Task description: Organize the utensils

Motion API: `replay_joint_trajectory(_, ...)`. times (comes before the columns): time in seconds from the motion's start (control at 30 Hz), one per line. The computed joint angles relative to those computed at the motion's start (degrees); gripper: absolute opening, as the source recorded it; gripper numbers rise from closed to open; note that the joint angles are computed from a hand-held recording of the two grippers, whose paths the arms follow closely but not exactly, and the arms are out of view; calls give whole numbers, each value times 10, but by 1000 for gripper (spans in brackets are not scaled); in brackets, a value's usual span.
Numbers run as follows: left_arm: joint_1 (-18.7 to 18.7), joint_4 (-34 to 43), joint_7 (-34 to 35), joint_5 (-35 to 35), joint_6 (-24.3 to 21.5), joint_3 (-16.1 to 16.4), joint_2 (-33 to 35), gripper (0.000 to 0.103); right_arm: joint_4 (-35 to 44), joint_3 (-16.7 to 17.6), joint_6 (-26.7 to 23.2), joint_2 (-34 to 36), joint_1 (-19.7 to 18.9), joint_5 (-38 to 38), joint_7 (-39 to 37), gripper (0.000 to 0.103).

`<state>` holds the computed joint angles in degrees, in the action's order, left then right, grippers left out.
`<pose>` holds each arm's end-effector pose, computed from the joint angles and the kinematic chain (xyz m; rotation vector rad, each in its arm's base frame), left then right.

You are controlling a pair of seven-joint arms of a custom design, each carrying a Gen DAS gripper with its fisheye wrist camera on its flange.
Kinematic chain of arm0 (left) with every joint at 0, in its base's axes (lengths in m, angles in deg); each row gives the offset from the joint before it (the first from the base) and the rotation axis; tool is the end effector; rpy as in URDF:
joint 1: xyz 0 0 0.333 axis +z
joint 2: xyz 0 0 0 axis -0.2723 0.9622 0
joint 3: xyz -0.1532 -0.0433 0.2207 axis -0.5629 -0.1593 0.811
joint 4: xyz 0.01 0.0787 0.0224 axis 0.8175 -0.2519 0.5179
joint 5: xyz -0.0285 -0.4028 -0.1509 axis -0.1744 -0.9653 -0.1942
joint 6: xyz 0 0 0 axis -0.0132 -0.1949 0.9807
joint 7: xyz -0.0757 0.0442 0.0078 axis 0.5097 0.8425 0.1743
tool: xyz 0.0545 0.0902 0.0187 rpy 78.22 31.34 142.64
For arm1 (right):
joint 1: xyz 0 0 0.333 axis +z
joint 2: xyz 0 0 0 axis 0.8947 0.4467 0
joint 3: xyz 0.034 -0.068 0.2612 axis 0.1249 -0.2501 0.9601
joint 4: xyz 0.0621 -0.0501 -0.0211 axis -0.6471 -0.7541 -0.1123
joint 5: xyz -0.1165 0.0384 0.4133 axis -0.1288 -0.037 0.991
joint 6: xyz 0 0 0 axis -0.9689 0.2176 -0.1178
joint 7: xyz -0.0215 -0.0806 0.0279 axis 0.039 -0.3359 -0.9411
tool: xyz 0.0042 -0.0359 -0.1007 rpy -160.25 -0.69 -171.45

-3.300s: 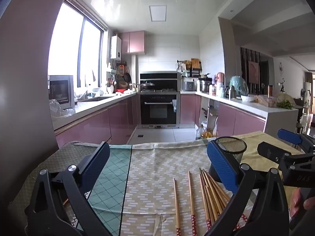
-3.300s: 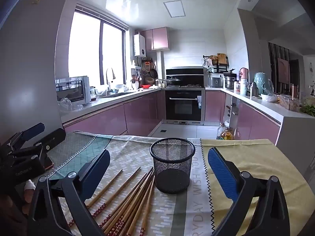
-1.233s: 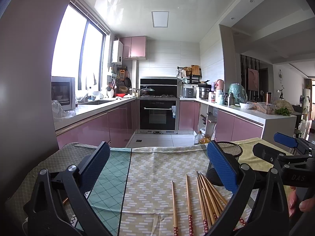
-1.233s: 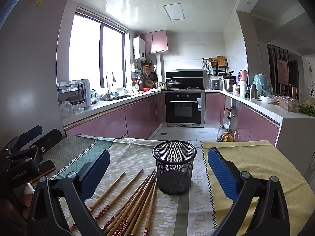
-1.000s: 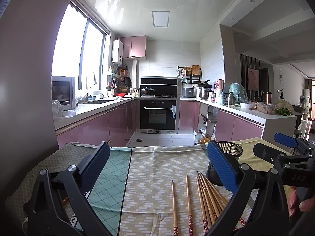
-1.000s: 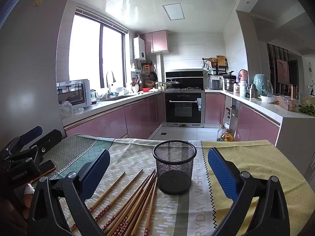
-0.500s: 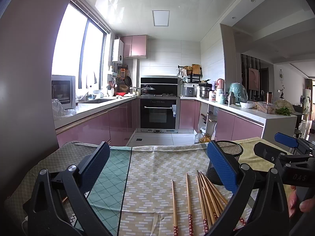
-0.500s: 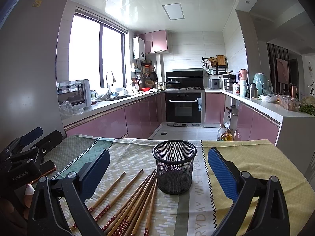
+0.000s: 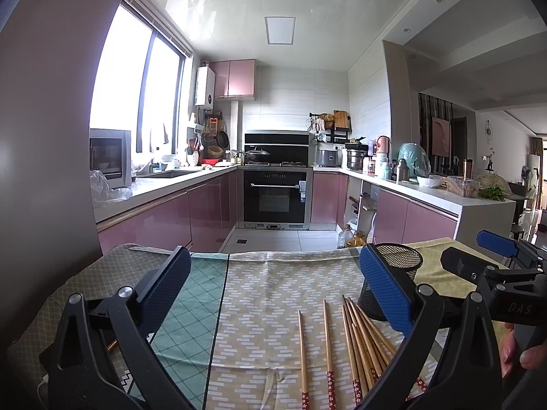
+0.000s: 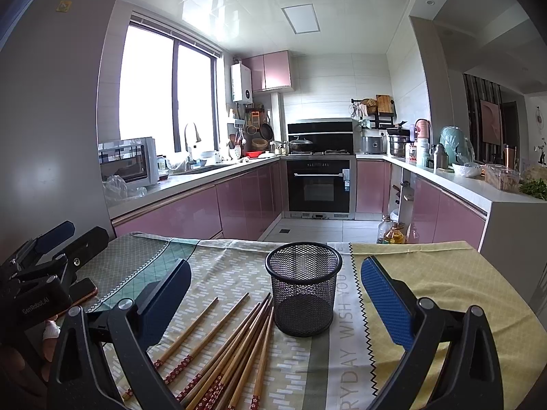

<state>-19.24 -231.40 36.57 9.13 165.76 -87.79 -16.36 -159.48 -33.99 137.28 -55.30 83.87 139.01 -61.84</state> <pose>0.3587 -0.2301 0.5671 -1.4535 1.0640 -0.9155 0.4606 0.0283 0.5684 -1.5985 0.9174 -0.6333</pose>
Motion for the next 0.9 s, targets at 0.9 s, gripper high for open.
replay_joint_trajectory(0.9,-1,-2,5,-7,3,1,-3,97,-2,0,0,-2,2,-6,10,96)
